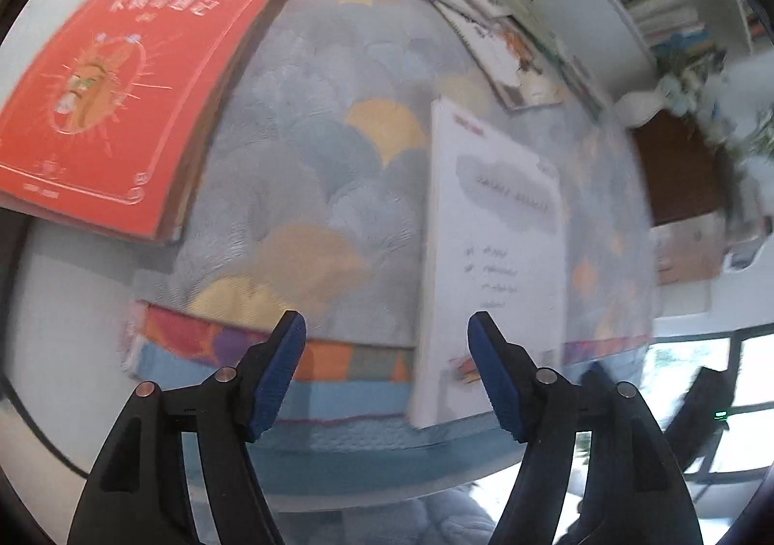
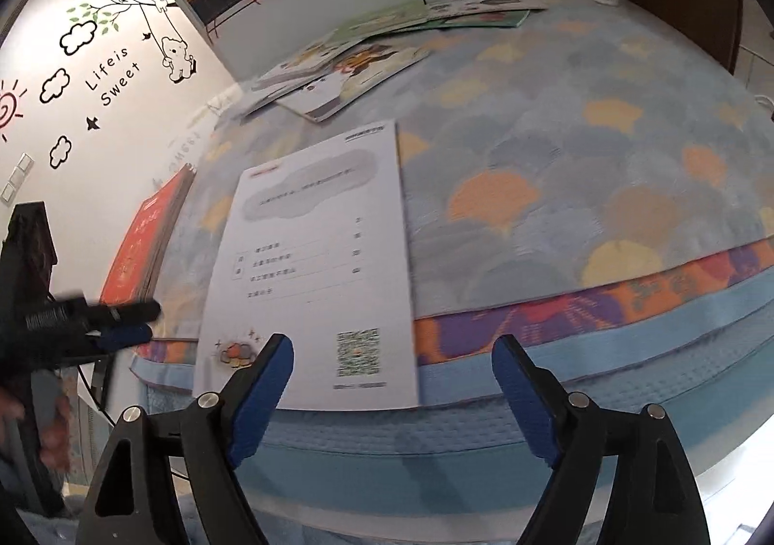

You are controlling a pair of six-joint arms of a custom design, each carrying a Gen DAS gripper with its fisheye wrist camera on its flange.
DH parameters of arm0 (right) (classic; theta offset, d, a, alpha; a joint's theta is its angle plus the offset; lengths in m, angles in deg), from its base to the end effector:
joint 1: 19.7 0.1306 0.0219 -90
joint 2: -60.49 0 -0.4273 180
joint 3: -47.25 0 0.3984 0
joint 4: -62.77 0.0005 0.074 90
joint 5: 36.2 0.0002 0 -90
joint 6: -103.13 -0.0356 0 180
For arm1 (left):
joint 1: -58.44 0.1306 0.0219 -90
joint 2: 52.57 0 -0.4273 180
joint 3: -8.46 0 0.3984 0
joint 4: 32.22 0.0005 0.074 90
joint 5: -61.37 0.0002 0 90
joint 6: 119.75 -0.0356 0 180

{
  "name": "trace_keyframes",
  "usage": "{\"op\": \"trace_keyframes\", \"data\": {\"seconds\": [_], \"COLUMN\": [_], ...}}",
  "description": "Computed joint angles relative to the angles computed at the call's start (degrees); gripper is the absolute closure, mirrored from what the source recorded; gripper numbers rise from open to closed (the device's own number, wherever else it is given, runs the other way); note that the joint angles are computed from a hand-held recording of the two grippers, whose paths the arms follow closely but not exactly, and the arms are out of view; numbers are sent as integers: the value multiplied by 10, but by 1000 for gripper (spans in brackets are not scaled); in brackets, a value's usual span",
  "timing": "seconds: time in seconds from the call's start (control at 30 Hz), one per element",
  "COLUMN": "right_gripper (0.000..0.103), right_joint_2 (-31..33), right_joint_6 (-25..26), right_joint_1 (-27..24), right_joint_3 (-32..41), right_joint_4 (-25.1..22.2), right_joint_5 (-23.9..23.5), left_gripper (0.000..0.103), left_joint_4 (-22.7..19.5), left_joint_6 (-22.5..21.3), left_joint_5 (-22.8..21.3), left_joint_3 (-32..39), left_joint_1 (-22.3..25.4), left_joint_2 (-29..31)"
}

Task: Organize books
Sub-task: 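Lift the white book off the pile with both tools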

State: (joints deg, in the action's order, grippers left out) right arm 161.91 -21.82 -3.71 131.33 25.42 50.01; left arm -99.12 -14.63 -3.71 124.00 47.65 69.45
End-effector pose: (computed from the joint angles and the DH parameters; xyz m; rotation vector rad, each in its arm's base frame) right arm 0.5282 0.1533 0.3412 0.3981 2.5488 0.4301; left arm 0.6597 -0.1415 0.3460 -0.0159 2.8749 -0.7129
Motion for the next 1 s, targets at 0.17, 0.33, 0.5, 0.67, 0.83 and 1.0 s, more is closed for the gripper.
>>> {"op": "trace_keyframes", "data": {"seconds": [0.17, 0.33, 0.5, 0.67, 0.83, 1.0], "right_gripper": [20, 20, 20, 20, 12, 7], "right_joint_2": [30, 68, 108, 123, 133, 133], "right_joint_6": [38, 108, 154, 177, 165, 116], "right_joint_1": [-14, -25, -38, -50, -65, -77], "right_joint_3": [40, 89, 131, 144, 140, 121], "right_joint_4": [-24, -57, -93, -93, -67, -14], "right_joint_5": [-31, -82, -154, -203, -291, -363], "left_gripper": [35, 37, 37, 37, 37, 33], "left_joint_4": [-9, -36, -37, -49, -72, -77], "left_joint_6": [-36, -66, -38, -4, -59, -69], "left_joint_5": [22, 12, -16, -33, -47, -7], "left_joint_3": [20, 57, 87, 111, 130, 136], "left_joint_1": [-25, -42, -42, -37, -47, -43], "left_joint_2": [21, 44, 67, 83, 94, 100]}}
